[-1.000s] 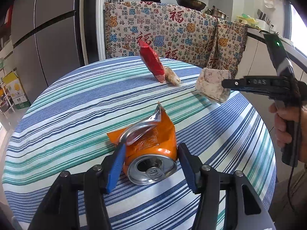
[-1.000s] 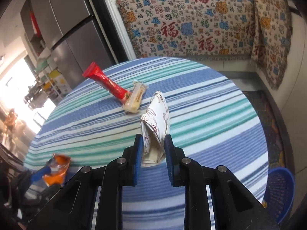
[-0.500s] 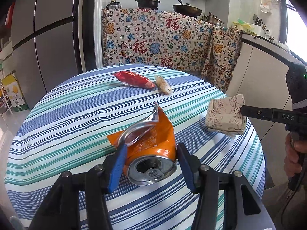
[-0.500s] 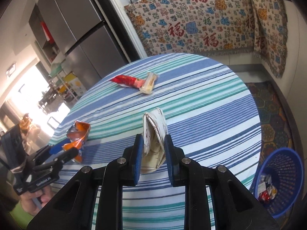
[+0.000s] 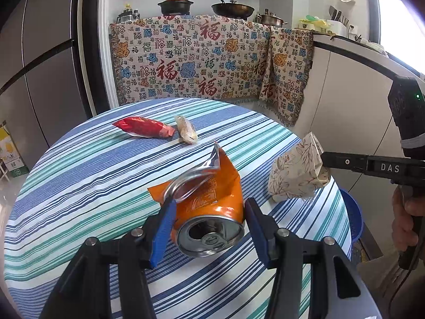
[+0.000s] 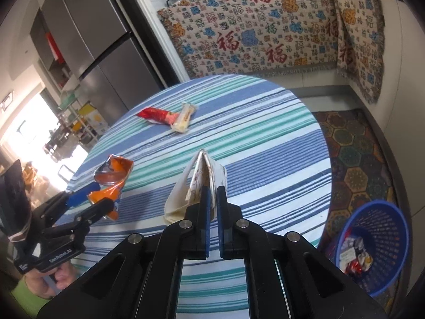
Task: Collect trash
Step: 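Carry the can and paper item over the blue wastebasket and open both tools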
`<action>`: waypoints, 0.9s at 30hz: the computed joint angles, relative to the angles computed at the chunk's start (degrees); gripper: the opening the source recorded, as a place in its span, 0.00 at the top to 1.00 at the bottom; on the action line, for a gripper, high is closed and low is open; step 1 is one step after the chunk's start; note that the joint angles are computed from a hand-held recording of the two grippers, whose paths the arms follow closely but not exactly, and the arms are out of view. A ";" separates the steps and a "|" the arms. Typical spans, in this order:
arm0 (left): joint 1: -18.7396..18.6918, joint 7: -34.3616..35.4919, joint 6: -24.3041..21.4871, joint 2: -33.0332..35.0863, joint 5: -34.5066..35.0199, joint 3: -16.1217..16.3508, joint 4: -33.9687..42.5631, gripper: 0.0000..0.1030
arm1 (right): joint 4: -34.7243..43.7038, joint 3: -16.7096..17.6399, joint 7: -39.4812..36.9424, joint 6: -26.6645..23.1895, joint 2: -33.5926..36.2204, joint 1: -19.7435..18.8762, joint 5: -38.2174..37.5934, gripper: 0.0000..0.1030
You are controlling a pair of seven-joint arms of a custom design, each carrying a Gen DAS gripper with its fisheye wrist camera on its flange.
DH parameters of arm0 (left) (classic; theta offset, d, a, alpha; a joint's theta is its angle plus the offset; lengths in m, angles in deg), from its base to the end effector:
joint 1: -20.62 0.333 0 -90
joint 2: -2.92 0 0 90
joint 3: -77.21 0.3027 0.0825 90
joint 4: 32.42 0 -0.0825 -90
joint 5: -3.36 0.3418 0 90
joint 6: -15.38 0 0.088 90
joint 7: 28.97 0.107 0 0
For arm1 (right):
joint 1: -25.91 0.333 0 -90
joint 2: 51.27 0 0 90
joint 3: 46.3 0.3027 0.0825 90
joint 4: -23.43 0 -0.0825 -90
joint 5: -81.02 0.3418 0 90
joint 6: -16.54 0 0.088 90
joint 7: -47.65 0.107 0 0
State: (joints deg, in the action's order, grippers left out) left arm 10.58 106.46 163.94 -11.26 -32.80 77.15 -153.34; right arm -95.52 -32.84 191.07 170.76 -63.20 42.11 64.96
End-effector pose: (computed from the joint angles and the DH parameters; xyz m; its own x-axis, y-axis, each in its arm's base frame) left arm 0.4871 -0.0753 0.6026 -0.5343 -0.8446 0.0334 -0.5624 0.3257 -0.7600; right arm 0.4322 0.2691 0.6121 -0.0400 -0.9305 -0.3642 -0.6978 0.2869 -0.6563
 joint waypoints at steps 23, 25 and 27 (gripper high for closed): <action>-0.74 -0.53 0.40 -1.01 2.30 0.02 -2.39 0.47 | -2.92 2.21 -6.13 -3.96 -0.29 -0.54 6.83 0.09; -0.74 -0.64 0.61 -1.05 2.66 -0.06 -2.47 0.47 | 0.26 2.32 -7.25 -6.91 1.74 0.60 2.79 0.09; -0.72 -1.16 0.56 -0.79 3.27 -0.26 -2.25 0.47 | 4.53 2.07 -10.79 -12.17 4.56 2.74 0.48 0.40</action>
